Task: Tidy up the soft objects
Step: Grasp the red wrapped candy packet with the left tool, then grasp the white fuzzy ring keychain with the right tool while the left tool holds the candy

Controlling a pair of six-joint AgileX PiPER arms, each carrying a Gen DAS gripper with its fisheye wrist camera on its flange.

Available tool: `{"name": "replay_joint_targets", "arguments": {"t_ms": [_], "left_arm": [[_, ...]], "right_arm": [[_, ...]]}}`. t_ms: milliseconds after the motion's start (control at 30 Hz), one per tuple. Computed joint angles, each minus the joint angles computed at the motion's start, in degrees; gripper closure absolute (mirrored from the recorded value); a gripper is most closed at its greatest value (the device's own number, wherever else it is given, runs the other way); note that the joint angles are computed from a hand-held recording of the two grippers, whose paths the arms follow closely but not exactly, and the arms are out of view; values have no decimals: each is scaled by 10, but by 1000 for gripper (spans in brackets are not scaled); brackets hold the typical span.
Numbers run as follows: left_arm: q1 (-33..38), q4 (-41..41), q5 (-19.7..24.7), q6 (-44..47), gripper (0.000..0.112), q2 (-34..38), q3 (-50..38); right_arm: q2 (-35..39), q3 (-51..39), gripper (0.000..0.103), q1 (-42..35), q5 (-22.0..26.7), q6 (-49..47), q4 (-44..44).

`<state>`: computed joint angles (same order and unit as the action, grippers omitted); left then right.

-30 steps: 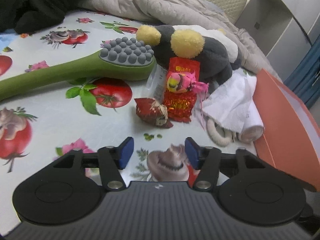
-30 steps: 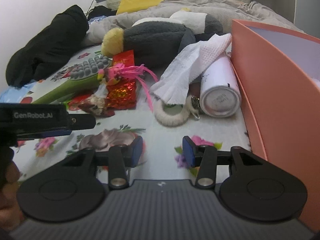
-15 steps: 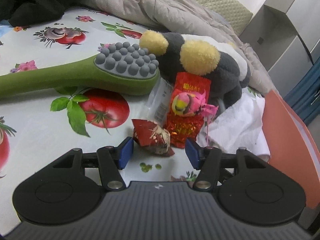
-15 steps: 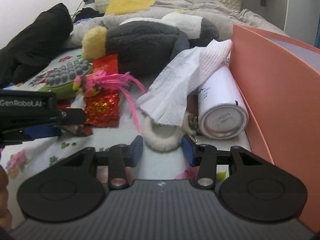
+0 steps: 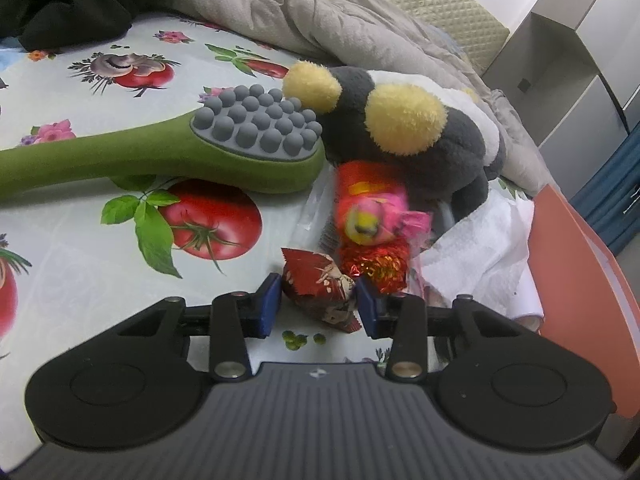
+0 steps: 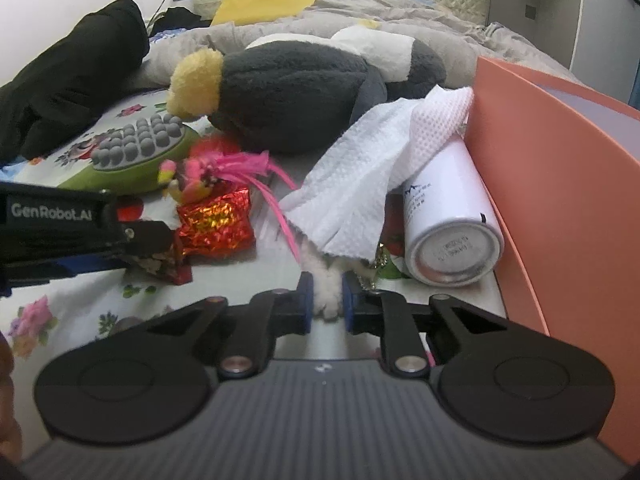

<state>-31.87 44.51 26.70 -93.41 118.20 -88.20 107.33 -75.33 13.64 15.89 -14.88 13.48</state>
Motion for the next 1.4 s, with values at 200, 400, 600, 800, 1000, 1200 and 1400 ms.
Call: {"name": "replay_joint_targets", "arguments": {"t_ms": [200,400,600,800,1000,1200,1400], "left_arm": [[-15,8,1,-22,66,-35,45],[-27,-6,4,-7,67,-78,85],[-64,2,33,3,66,-114,105],[-114,-1,64,11,66,-142,124],[-157,8,87,-14,66,-170,155],[-190,-2,113,-7,66,-178,162],[-204,-6,134,-9,66,-181,165]], "right_arm": [[-42,43,85,-9,19,-55,47],[-103,105,85,-18,36,-97,77],[-179,169,85,-25,57,-105,84],[-246,220,85,-38,96,-123,106],[-300,258,83,-60,137,-162,138],[-319,272,66,-94,170,-228,207],[-330,284,40,-96,144,-255,223]]}}
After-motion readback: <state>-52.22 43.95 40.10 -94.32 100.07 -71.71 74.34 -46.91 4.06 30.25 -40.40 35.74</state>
